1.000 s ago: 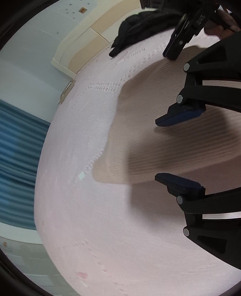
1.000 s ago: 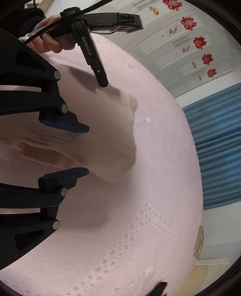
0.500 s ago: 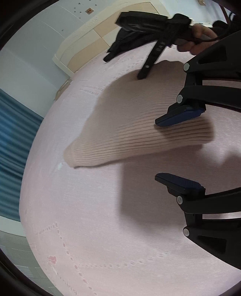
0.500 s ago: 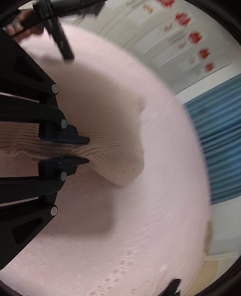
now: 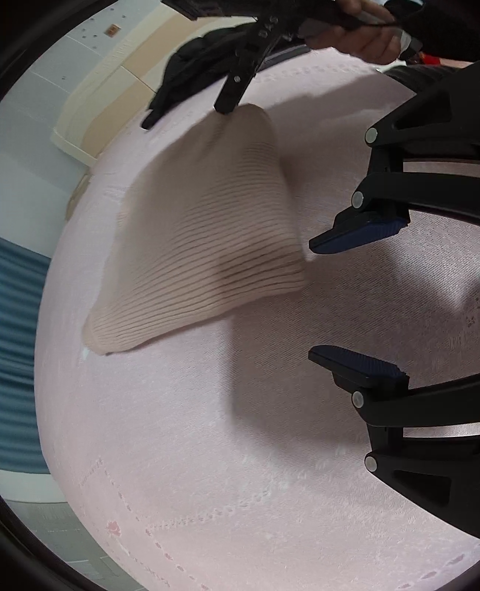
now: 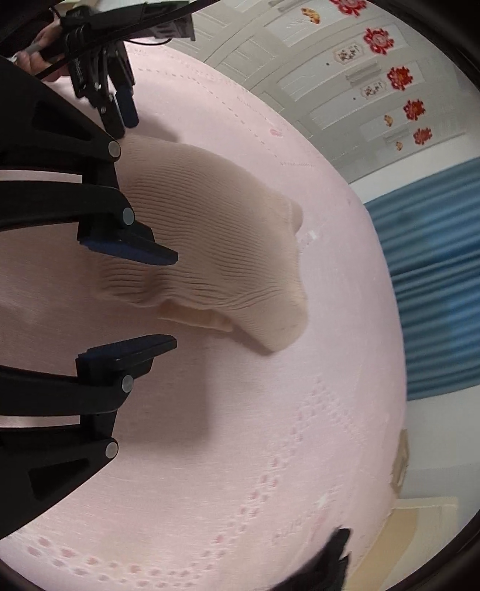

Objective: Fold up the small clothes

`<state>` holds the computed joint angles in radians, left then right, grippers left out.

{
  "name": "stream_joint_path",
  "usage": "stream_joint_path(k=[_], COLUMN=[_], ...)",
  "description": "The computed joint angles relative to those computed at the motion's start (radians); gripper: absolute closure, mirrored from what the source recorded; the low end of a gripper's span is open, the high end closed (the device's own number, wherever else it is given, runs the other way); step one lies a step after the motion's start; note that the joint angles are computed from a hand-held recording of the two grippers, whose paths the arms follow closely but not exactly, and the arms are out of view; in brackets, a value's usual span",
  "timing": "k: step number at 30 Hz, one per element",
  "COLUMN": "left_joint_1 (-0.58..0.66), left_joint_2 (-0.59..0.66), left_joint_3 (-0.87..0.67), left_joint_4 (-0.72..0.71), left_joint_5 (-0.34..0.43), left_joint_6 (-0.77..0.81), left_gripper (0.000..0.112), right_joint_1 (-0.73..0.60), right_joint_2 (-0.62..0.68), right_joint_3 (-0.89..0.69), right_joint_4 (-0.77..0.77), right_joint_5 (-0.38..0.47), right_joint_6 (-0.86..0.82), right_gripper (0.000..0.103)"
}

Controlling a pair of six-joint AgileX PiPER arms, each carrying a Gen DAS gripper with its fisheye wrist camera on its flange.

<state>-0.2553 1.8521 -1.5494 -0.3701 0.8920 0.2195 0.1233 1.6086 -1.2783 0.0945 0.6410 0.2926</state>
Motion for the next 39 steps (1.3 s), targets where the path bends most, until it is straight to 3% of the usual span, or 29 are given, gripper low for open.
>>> stream_joint_path(k=[4,6,8,11,14,18,24,26,27,29,31,32,36,39], left_joint_1=[-0.038,-0.046,-0.045,-0.061,-0.009,0.029,0.081,0.095,0.097,0.106,0.116,0.118,0.115,0.093], left_joint_2=[0.009,0.014,0.02,0.01,-0.002,-0.003,-0.012,-0.014,-0.018,-0.02,-0.008,0.002,0.068,0.123], left_joint_3=[-0.002,-0.008,-0.012,0.0,0.024,0.036,0.049,0.054,0.056,0.057,0.038,0.023,-0.092,-0.205], left_joint_4=[0.02,0.028,-0.01,0.045,-0.045,-0.104,-0.144,-0.138,-0.117,-0.087,-0.082,-0.083,-0.108,-0.108], left_joint_5=[-0.042,-0.051,-0.04,-0.063,-0.064,-0.03,0.04,0.035,0.027,0.016,0.016,0.016,0.039,0.048], left_joint_6=[-0.039,-0.051,-0.029,-0.067,-0.017,0.024,0.054,0.044,0.019,-0.015,-0.036,-0.046,-0.055,-0.048], left_gripper=[0.066,0.073,0.088,0.101,0.103,0.103,0.101,0.089,0.086,0.083,0.083,0.083,0.083,0.083], right_joint_1=[0.0,0.001,0.006,0.0,-0.009,-0.005,-0.014,-0.015,-0.01,0.005,-0.01,-0.021,-0.025,-0.006], right_joint_2=[-0.025,-0.035,-0.042,-0.048,-0.042,0.002,0.167,0.22,0.211,0.127,0.077,0.086,0.224,0.207], right_joint_3=[0.028,0.029,0.028,0.032,0.025,-0.029,-0.176,-0.23,-0.22,-0.11,-0.037,-0.036,-0.151,-0.146], right_joint_4=[0.02,0.014,-0.006,0.0,0.024,0.016,0.023,0.019,0.026,0.014,0.087,0.085,-0.011,-0.077], right_joint_5=[0.022,0.032,0.042,0.044,0.033,0.017,0.006,0.029,0.005,-0.144,-0.228,-0.221,-0.053,-0.067], right_joint_6=[-0.001,-0.001,0.013,0.016,0.009,0.015,0.057,0.063,0.04,-0.003,-0.07,-0.054,0.059,0.102], right_gripper=[0.065,0.065,0.065,0.065,0.065,0.064,0.06,0.086,0.09,0.09,0.09,0.09,0.089,0.081])
